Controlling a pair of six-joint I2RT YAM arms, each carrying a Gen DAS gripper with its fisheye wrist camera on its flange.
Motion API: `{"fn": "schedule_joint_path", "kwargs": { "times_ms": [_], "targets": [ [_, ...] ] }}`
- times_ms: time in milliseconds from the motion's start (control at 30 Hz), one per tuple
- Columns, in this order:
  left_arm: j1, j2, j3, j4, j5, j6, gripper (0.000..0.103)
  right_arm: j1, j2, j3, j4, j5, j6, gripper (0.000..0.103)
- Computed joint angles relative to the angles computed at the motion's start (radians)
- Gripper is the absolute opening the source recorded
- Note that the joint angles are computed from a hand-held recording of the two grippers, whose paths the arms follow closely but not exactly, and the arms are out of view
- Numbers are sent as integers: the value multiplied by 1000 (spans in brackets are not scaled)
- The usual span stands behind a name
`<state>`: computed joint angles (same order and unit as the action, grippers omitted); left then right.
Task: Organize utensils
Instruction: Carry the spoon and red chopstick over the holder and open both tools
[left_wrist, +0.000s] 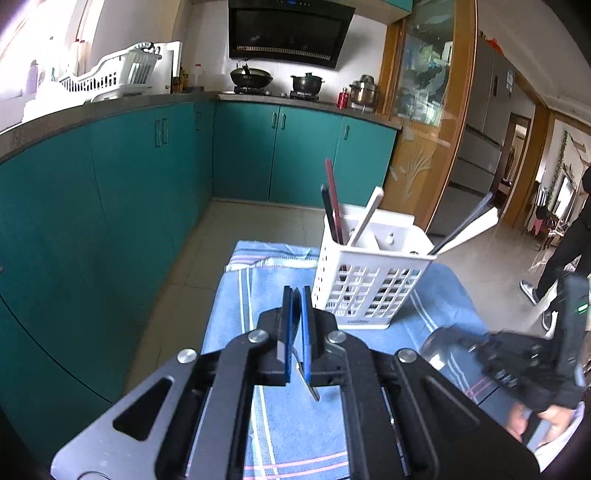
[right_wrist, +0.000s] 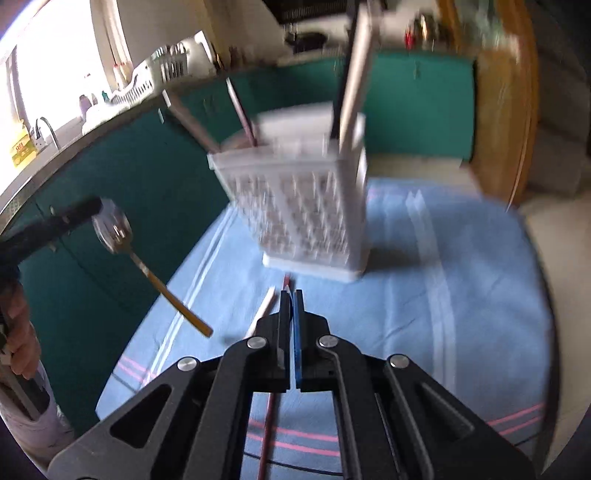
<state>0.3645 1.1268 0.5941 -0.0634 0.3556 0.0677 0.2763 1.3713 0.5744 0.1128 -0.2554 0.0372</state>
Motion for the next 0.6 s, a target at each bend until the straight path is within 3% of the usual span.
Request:
{"fn": "schedule_joint_path", "kwargs": {
  "times_ms": [133,300,400,533,600],
  "targets": [
    [15,-7,59,-33,24,-7,4,20,-152,46,-67,103,-11,2],
    [47,-26,195,-69,49,-27,4,45,-196,197,-94,254,-45,2],
    [36,-9,303,-37,14,-49,4,78,-135,323,-68,373,-87,2],
    [2,89,490,-32,-53,-102,4,150,46,480,23,620,-242,2],
    [-30,168,585,-30,-79,-133,4,162,150,547,27,659,-285,2]
  ]
}}
